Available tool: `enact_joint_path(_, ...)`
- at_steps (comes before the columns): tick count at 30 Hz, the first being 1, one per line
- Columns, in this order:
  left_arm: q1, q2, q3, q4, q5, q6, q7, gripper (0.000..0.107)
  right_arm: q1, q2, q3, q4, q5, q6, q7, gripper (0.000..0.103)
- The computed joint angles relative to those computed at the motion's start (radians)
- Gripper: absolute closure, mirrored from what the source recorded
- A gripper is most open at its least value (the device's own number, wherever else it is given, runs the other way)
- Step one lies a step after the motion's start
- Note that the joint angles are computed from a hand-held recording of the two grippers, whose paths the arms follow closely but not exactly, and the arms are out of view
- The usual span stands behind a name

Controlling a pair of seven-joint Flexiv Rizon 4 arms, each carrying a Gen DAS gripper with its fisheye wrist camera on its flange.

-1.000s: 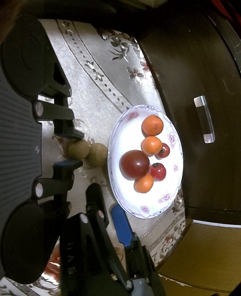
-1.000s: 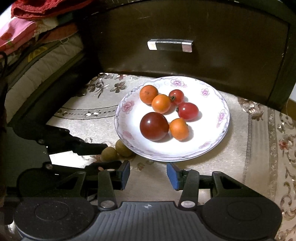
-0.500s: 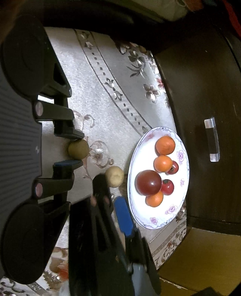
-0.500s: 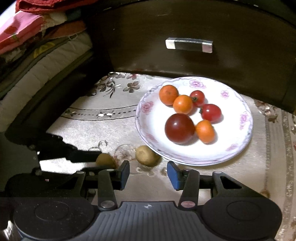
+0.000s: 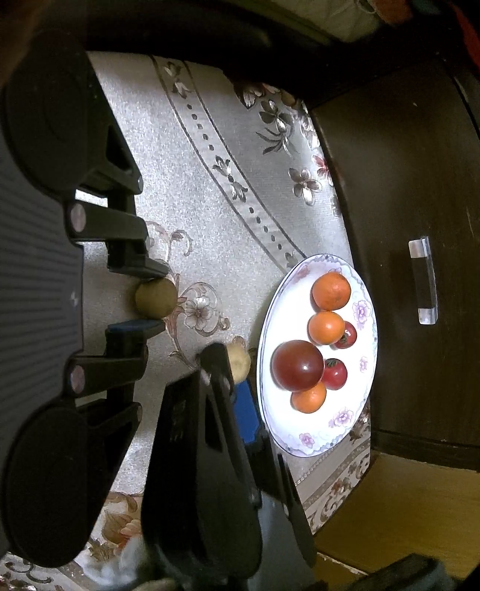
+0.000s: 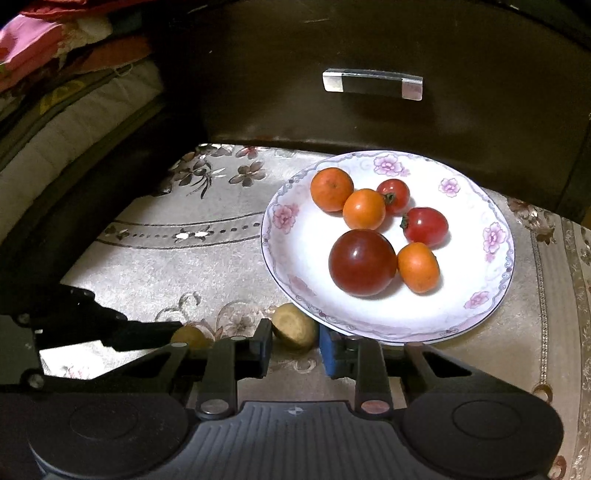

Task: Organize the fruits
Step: 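Lift the kiwi with the left gripper while the right grasps the other kiwi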

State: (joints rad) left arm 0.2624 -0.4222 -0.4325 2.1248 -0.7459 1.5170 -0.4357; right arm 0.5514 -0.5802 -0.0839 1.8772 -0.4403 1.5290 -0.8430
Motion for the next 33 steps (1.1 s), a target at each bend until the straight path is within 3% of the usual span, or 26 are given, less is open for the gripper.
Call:
enact_joint_path(11, -0.023, 0.05, -0.019, 0.042, -0.048, -0.026, 0.056, 0.076, -0.083, 0.192, 0.071, 0.173, -0.081, -0.13, -0.113, 0.079)
enact_joint_path(18, -0.181, 0.093, 0.131, 0.063, -0.007, -0.075, 0.001, 0.076, -0.145, 0.247, 0.141, 0.248, -0.075, -0.142, -0.126, 0.079)
enact_joint_path(25, -0.282, 0.101, 0.25, 0.037, 0.133, -0.093, -0.155, 0.076, -0.171, 0.243, 0.167, 0.247, -0.037, -0.127, -0.153, 0.079)
enact_joint_path(33, -0.261, 0.091, 0.205, -0.003, 0.161, -0.061, -0.204, 0.076, -0.142, 0.26, 0.105, 0.252, -0.079, -0.074, -0.091, 0.079)
